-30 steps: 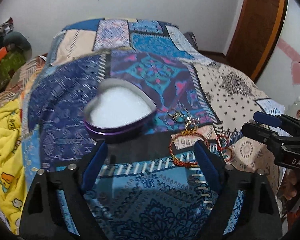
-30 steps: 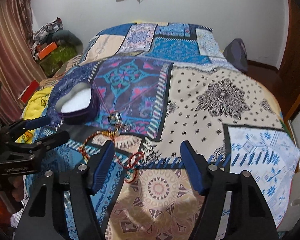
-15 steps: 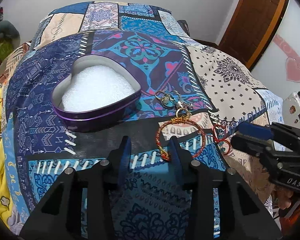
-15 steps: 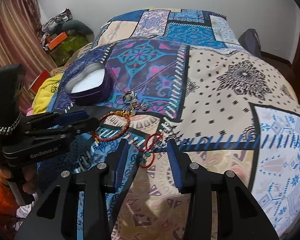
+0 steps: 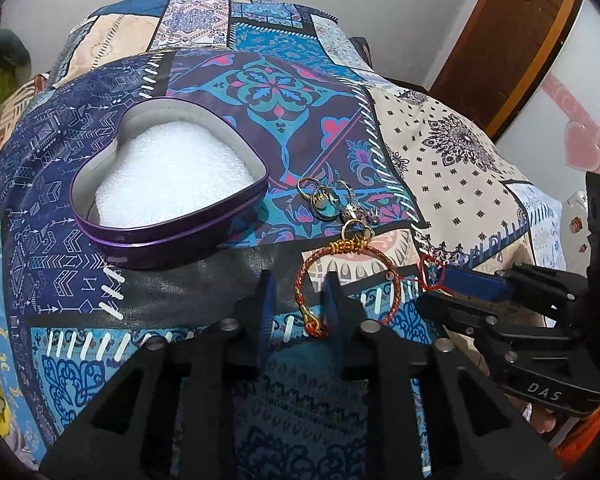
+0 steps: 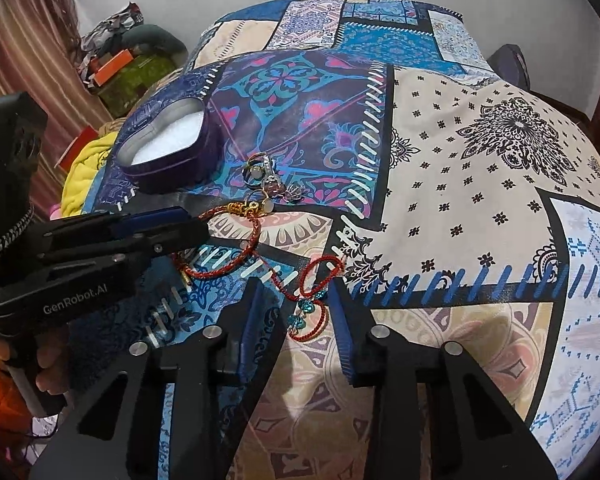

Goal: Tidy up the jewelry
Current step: 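Close left gripper on orange bracelet while right gripper grasps red string bracelet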

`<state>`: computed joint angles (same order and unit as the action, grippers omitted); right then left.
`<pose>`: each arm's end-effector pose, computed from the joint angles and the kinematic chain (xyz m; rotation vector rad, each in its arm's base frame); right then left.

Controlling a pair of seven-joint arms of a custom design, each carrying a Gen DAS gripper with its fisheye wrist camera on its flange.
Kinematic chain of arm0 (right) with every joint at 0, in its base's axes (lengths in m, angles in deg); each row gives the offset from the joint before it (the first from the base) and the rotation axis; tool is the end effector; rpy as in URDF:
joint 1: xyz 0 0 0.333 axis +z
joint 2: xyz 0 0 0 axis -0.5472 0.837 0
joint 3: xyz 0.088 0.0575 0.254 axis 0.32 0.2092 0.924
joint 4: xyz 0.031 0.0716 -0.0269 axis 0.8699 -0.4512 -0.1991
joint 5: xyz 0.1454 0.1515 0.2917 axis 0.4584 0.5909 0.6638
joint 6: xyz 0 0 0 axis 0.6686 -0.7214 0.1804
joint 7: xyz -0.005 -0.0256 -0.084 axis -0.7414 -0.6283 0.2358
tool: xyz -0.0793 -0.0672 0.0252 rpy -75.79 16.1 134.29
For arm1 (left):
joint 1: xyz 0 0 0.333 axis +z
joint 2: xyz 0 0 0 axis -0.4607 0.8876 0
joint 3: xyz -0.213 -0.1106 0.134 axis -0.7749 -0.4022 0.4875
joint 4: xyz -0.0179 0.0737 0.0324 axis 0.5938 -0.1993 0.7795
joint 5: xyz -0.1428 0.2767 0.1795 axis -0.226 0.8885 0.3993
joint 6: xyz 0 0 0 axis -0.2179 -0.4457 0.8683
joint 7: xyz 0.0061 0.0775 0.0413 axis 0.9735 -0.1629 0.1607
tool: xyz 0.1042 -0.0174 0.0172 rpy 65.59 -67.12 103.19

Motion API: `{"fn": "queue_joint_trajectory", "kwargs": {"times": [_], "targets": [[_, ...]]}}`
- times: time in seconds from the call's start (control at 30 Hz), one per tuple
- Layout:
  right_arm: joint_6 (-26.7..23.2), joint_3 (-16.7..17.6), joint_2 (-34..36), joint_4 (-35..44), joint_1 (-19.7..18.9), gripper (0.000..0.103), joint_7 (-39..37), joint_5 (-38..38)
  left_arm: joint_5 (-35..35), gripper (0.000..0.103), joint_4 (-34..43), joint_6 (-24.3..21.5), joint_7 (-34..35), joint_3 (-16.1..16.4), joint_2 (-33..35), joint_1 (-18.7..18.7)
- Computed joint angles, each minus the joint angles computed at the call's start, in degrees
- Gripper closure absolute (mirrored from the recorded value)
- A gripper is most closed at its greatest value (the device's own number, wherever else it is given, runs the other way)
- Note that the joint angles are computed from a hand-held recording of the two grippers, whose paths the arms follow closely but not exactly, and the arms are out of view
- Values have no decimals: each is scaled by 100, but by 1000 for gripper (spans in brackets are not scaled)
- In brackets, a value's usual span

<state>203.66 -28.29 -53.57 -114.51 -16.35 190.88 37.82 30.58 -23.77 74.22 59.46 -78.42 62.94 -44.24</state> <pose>0.3937 0.1423 0.5255 -1.7503 1.8248 -0.2683 0.4909 -0.2989 0.4853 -1.5019 2.5120 -0.9132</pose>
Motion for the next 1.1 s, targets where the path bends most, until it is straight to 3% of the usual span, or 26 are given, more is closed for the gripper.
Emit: {"fn": "queue_joint_trajectory", "kwargs": {"times": [0.1,0.17,0.27,0.77,1.1], "targets": [[11,35,30,-5,-66,83,61,-61,-93,99,83,-48,27,7,80,20],[15,84,35,-10,-111,92,132,-136,-226,101,109,-77,112,3,103,44],[77,116,20,-54,-151,96,221,-234,-274,101,74,-63,151,-5,64,47],[167,293,-304,55,-338,96,664,-730,-534,102,-269,148,311,128,-564,-7],[399,441,-220,487,-392,96,882,-1066,-642,102,-434,589,472,316,-1095,-82]]}}
